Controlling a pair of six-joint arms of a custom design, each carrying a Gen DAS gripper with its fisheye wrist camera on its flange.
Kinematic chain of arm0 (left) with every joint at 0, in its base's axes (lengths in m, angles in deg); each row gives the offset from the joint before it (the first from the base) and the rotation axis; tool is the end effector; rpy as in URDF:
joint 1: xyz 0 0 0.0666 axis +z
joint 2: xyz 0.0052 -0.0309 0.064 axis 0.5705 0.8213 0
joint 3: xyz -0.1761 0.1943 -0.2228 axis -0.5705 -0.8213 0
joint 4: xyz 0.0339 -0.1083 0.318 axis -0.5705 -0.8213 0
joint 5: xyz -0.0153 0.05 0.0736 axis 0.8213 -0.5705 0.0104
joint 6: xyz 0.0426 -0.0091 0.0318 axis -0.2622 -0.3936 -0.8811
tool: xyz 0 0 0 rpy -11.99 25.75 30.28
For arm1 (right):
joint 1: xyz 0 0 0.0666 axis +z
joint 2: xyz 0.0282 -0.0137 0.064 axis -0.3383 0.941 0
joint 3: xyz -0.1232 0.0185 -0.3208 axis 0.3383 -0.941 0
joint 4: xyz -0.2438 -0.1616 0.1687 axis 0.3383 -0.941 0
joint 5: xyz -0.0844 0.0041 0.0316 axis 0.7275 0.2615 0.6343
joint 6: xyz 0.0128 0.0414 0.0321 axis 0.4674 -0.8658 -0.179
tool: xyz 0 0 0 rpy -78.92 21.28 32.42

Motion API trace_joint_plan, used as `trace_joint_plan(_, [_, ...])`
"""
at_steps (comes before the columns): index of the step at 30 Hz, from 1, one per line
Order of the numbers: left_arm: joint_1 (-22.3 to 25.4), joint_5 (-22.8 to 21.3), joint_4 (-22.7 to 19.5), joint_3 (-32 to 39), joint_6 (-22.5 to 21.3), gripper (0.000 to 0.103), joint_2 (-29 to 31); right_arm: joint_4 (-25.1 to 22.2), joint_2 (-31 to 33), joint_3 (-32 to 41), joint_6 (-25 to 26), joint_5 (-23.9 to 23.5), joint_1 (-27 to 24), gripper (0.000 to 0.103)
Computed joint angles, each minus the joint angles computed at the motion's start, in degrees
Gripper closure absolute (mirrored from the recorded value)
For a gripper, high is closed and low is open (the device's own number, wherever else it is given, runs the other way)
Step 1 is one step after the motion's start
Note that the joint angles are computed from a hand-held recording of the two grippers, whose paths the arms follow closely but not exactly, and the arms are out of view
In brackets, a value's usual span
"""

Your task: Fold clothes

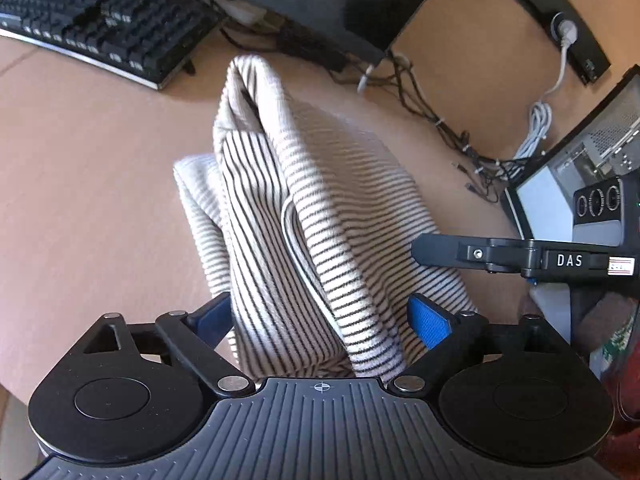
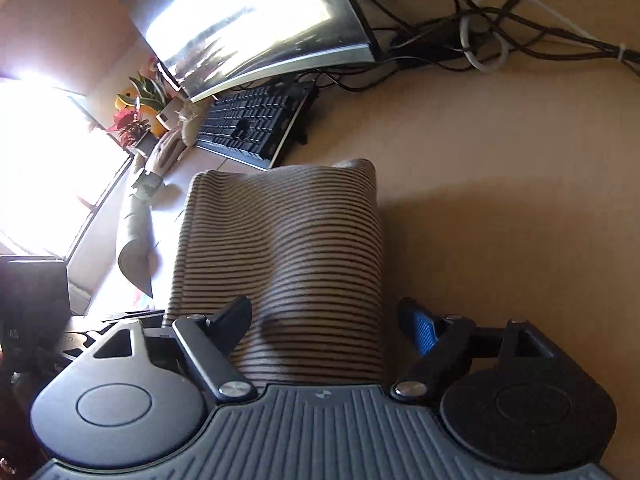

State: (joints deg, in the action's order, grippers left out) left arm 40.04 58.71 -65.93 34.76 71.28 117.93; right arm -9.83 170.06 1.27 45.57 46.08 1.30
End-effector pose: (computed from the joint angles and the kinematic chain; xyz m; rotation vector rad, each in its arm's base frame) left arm 0.3260 0.0113 0.3201 0.0048 2.5149 -0.6713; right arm 0.4175 0.1797 0.2759 -0.3556 2.4632 0.9341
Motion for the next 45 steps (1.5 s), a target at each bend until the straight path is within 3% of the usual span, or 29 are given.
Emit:
trace_joint_plan(3, [0.02,-0.85,-0.54,0.96,-0.77,0.009,0.09,0.30,0.89,0.77,-1.25,0.21,0.88,0.022])
trace_joint_plan(7, [3.80,-1.64,-2.76,3.19,-3.07,0.010,-2.27,1.75,-2.17,0.25,1.60,7.37,3.58,0.022])
trace_joint_plan(10, [7.84,-0.01,-2.39,4.48,-2.21,0.011,-2.25,2.61,-7.19,-1.47,10.36,12.87,6.99,0.022])
trace_joint_plan(13, [9.37,-1.61,-1.56,4.64,0.56,0.022,-0.32,-0.13,-8.81,-1.63,15.86,9.30,10.20,0.022])
trace_joint_plan(15, [10.45,0.48,-1.47,3.81,3.22,0.026,0.38,-1.57,-8.85,-1.90,18.91,8.96,12.81,0.022])
trace_joint_plan(18, [11.20,3.64,-1.80,2.09,3.72,0.031,-0.38,-1.62,-8.20,-3.18,23.56,15.41,17.23,0.025])
trace_joint_plan(19, [11.15,4.04,-1.84,1.57,3.37,0.033,-0.91,-0.90,-8.52,-3.94,25.33,17.63,17.94,0.038])
trace_joint_plan(20, [11.33,4.22,-1.77,1.01,3.30,0.033,-1.63,-0.24,-8.84,-4.62,27.09,19.68,18.54,0.058])
trace_joint_plan(21, [11.59,4.35,-1.67,0.45,3.30,0.033,-2.41,-0.12,-9.20,-4.82,28.56,20.66,18.47,0.065])
trace_joint_plan(23, [12.37,4.69,-1.49,-0.49,3.51,0.032,-3.76,0.28,-10.17,-4.68,28.50,20.44,17.00,0.091])
trace_joint_plan(26, [14.12,5.59,-1.27,-1.19,4.19,0.023,-5.36,1.73,-12.24,-3.57,22.63,14.87,14.09,0.092])
trace_joint_plan(28, [14.90,5.78,-0.91,-1.30,4.91,0.017,-6.42,1.49,-12.87,-2.19,21.25,9.12,13.15,0.092])
trace_joint_plan(30, [14.76,5.24,0.12,-0.96,6.20,0.015,-7.22,0.25,-11.51,-0.86,24.77,7.58,14.34,0.092])
trace_joint_plan(35, [10.56,3.61,1.34,2.37,5.40,0.008,-6.02,-3.60,-3.95,-0.07,33.06,10.73,18.86,0.092])
trace_joint_plan(37, [7.11,-0.93,0.33,3.85,2.60,0.008,-3.91,-2.62,-3.46,-0.65,33.52,11.42,20.03,0.091])
trace_joint_plan(39, [4.76,-4.63,-0.86,4.86,0.03,0.012,-1.66,-2.96,-4.22,-0.75,33.08,9.86,19.69,0.085])
trace_joint_plan(40, [4.50,-5.49,-1.45,4.89,-0.99,0.016,-0.64,-3.50,-4.79,-0.72,32.82,8.40,19.00,0.076])
trace_joint_plan(42, [3.97,-7.26,-2.56,5.02,-2.90,0.013,1.48,-5.17,-6.78,-1.35,32.31,5.41,16.73,0.054])
trace_joint_plan(43, [4.46,-6.37,-2.87,4.93,-3.09,0.013,1.93,-6.31,-8.03,-1.83,32.12,3.87,15.22,0.037])
trace_joint_plan(45, [5.92,-3.42,-3.41,4.65,-3.05,0.013,2.49,-8.30,-10.45,-2.77,29.81,0.07,11.18,0.033])
